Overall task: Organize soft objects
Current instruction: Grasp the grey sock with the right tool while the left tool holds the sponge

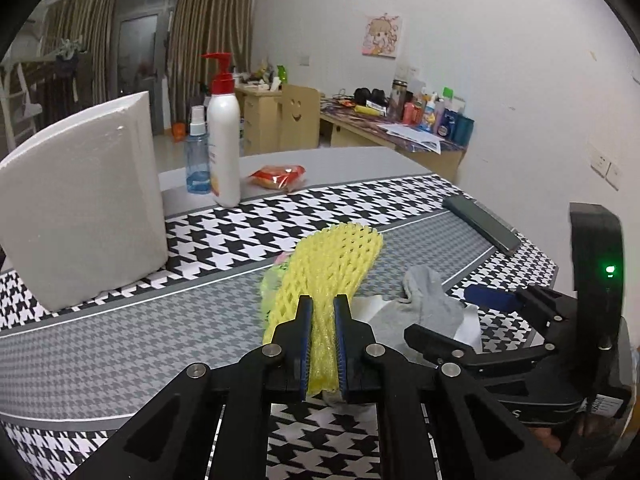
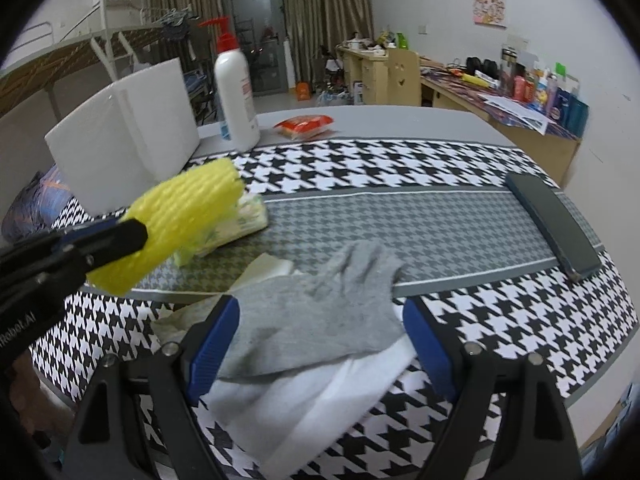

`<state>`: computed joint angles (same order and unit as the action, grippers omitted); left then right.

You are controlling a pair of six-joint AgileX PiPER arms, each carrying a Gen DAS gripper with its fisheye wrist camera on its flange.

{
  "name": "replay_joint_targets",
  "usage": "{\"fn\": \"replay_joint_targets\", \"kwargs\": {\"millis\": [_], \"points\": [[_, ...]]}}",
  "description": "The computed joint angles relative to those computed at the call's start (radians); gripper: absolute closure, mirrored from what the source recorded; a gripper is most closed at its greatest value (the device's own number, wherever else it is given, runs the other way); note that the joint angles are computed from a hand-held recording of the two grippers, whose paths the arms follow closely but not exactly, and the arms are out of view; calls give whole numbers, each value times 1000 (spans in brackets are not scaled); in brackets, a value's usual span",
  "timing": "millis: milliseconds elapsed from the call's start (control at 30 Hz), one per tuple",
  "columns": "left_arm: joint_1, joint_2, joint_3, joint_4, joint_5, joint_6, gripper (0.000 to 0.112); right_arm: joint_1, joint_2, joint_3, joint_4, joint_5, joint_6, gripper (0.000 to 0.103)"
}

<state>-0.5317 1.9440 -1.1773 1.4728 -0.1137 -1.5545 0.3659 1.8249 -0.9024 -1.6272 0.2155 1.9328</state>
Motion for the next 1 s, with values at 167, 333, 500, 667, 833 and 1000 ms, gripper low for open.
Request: {"fn": "replay_joint_targets", "kwargs": {"millis": [167, 333, 500, 667, 833, 1000], "points": [[13, -1, 6, 14, -7, -19, 101, -1, 40, -46, 261, 9, -259, 26], [15, -1, 8, 21, -10, -23, 101, -1, 49, -60, 409, 27, -394, 39], [21, -1, 10, 22, -15, -21, 101, -4, 58, -76, 459, 63, -440, 48], [20, -4, 14, 25, -16, -19, 101, 9, 65, -91, 473, 113, -451, 69], [23, -11, 25, -27, -19, 33, 101, 8, 82, -118, 532, 134, -524, 90], [32, -32, 52, -164, -16, 168, 101, 10, 27, -93, 491, 121, -479, 94]]}}
